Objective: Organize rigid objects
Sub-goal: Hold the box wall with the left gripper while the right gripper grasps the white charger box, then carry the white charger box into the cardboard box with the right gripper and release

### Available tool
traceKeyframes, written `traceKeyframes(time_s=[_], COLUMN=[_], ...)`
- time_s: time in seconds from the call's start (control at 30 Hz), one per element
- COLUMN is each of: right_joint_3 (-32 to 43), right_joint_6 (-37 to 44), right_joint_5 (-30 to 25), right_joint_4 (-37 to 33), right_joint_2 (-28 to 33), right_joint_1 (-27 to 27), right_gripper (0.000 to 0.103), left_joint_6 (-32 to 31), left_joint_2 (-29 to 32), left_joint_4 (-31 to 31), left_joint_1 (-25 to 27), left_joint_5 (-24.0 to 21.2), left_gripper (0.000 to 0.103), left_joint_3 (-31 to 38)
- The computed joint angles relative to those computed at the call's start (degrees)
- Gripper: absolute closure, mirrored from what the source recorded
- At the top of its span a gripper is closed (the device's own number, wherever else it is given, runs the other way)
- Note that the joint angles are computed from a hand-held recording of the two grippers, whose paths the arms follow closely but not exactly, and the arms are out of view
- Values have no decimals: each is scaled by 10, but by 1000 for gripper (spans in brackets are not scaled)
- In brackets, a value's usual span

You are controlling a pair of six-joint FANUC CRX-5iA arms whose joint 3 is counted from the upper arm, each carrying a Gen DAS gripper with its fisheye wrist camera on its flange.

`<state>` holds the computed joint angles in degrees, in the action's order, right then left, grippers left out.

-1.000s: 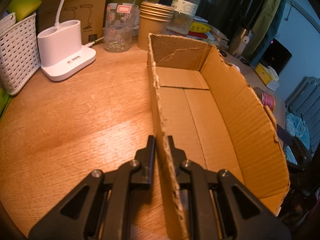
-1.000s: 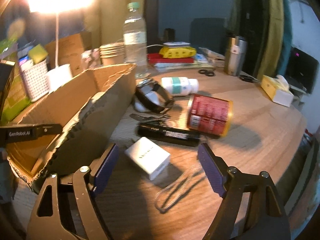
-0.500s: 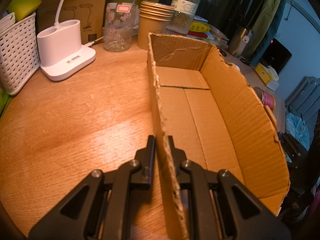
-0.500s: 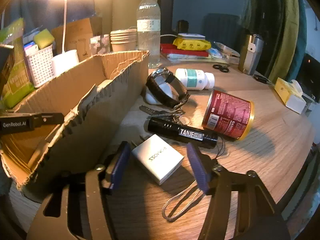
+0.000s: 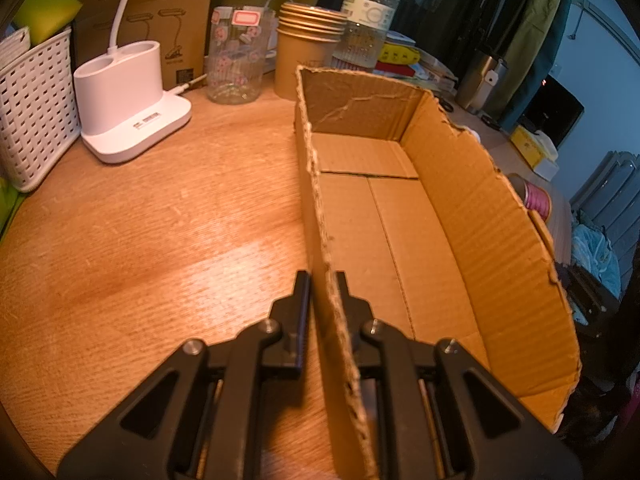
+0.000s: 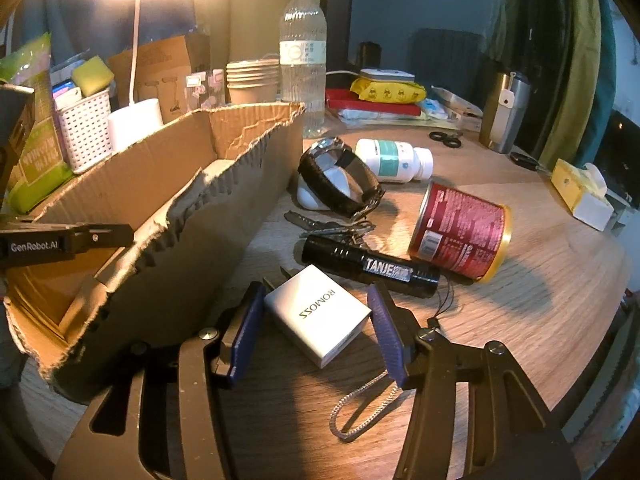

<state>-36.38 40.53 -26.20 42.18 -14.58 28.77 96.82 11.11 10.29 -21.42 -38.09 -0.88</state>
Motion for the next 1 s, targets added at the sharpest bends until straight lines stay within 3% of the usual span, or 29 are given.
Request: traceKeyframes(time_s=[0.47,0.77,1.0], right_joint_3=[-23,-22,-16], right_joint_6=[-93,-137,-110], right_joint_5=[12,28,51], right_joint_4=[103,173,152], right_joint_2=[-51,-74,-66], right_joint_1=[-8,21,51], right_gripper=[47,47,47], left_joint_6=[11,13,20], left_joint_2=[0,1,1], left_joint_4=[-13,-14,-25], left_joint_1=[-4,-4,-6], left_joint_5=[-3,-4,-5], left_gripper=[92,92,92], left_joint_3=[5,6,10])
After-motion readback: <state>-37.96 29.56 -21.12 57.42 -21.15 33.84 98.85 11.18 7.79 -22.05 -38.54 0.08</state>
